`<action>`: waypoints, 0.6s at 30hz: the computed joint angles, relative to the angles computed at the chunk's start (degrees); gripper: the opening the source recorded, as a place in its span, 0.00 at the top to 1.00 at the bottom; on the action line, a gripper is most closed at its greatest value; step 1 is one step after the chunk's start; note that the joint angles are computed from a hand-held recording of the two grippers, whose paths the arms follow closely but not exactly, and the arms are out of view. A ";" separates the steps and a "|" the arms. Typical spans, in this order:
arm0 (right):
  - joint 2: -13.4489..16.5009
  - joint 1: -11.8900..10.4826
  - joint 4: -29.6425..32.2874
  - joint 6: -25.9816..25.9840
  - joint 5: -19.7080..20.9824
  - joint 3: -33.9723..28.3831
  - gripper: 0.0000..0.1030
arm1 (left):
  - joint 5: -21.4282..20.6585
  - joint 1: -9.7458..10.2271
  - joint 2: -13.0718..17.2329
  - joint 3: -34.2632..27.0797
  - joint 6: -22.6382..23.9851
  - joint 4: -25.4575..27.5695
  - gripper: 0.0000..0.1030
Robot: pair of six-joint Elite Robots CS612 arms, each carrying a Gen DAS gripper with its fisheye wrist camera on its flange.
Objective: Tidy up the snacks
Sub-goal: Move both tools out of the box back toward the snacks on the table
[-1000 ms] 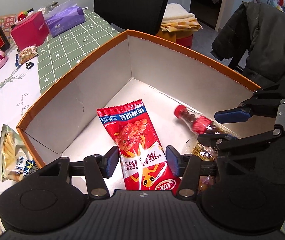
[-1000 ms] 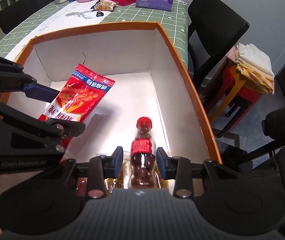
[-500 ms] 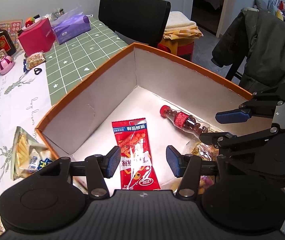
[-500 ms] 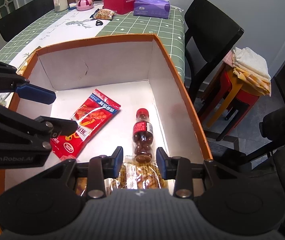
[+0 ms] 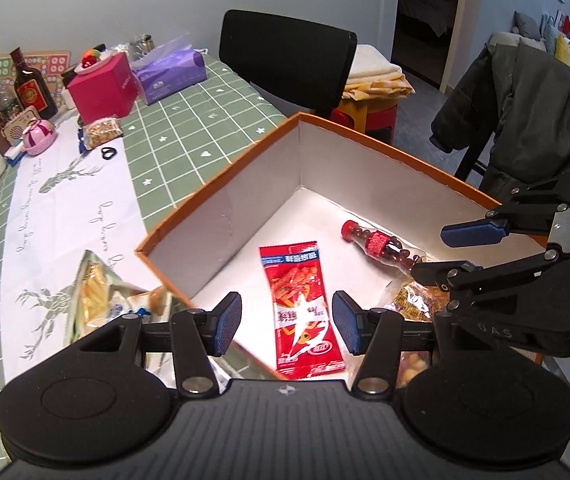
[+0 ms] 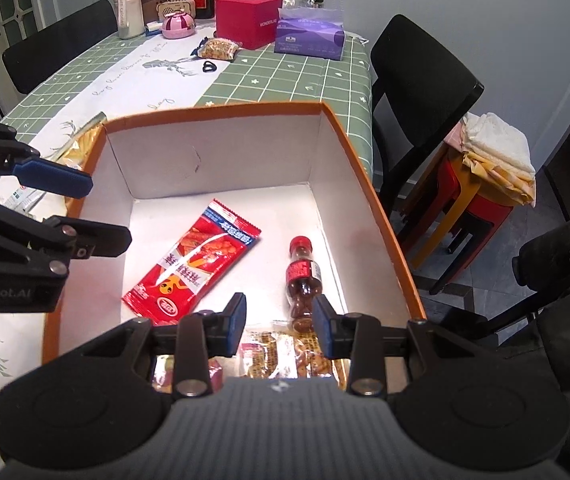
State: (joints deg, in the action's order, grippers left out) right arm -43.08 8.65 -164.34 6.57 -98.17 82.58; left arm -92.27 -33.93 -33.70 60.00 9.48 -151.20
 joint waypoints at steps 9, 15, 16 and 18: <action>-0.51 1.92 -0.41 -0.57 -0.95 -1.15 0.66 | 0.15 1.57 -2.70 3.81 -0.47 -3.31 0.40; -0.59 3.51 -0.54 -1.18 -1.42 -2.81 0.66 | 0.34 2.79 -4.49 6.20 -1.28 -5.51 0.40; -0.56 3.75 -0.52 -1.29 -1.47 -3.11 0.66 | 0.36 3.00 -4.74 6.50 -1.44 -5.81 0.40; -0.46 4.27 -0.38 -1.61 -1.63 -3.87 0.66 | 0.59 3.45 -5.27 7.21 -1.78 -6.55 0.40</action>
State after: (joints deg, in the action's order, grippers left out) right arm -43.53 12.91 -164.72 4.96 -99.81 78.71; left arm -91.68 -30.49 -38.98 67.21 7.70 -157.74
